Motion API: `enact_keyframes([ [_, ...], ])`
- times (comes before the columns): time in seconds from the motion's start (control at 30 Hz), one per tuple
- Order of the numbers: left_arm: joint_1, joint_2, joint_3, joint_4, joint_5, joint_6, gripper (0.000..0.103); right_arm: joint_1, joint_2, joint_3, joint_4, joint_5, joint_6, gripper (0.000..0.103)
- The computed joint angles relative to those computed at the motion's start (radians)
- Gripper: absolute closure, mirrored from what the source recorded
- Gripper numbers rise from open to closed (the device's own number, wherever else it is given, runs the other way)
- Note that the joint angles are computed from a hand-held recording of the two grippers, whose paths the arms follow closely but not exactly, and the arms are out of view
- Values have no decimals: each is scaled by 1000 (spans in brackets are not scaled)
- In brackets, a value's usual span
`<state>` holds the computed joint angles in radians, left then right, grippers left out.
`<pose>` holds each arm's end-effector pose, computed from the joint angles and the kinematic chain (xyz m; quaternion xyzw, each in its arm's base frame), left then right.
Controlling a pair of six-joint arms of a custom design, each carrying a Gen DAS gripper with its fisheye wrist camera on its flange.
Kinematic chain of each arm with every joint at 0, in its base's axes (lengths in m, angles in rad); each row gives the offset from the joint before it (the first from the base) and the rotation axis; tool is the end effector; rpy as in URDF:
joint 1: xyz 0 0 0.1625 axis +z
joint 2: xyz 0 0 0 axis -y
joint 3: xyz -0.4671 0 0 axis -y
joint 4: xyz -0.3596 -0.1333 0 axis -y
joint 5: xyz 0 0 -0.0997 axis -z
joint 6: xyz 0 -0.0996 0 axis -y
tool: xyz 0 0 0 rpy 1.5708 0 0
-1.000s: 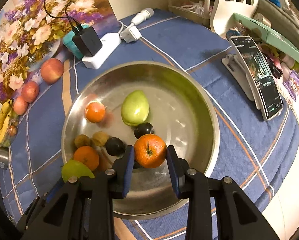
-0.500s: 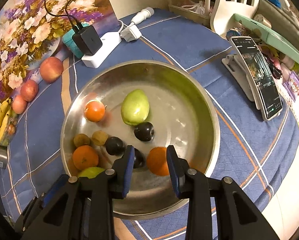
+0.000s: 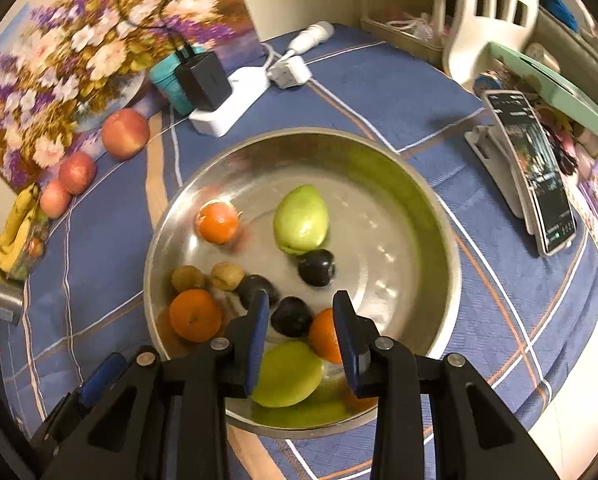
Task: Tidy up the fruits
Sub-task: 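Open the left tool to drop the green fruit into the plate while the right tool releases the orange, then withdraw both tools from the plate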
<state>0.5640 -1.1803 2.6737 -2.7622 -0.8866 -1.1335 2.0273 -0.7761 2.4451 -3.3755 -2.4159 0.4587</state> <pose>-0.1299 -0.3144 0.1326 -0.0086 0.9327 -0.2229 0.2835 0.2317 -0.3383 0.0798 -0.0288 -0.9099 0.2362 0.3397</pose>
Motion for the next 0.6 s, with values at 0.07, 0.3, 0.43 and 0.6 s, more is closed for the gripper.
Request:
enact_keyframes([
  [0.07, 15, -24, -6, 77, 7, -64, 42, 4, 5, -6, 4, 4, -18, 68],
  [0.3, 49, -112, -40, 381, 45, -286, 17, 24, 33, -22, -9, 13, -78, 42],
  [0.43, 50, -131, -51, 467, 58, -340, 6, 27, 42, -28, -1, 9, -98, 35],
  [0.6, 58, -125, -75, 561, 62, -373, 0, 30, 50, -29, -13, 17, -125, 25],
])
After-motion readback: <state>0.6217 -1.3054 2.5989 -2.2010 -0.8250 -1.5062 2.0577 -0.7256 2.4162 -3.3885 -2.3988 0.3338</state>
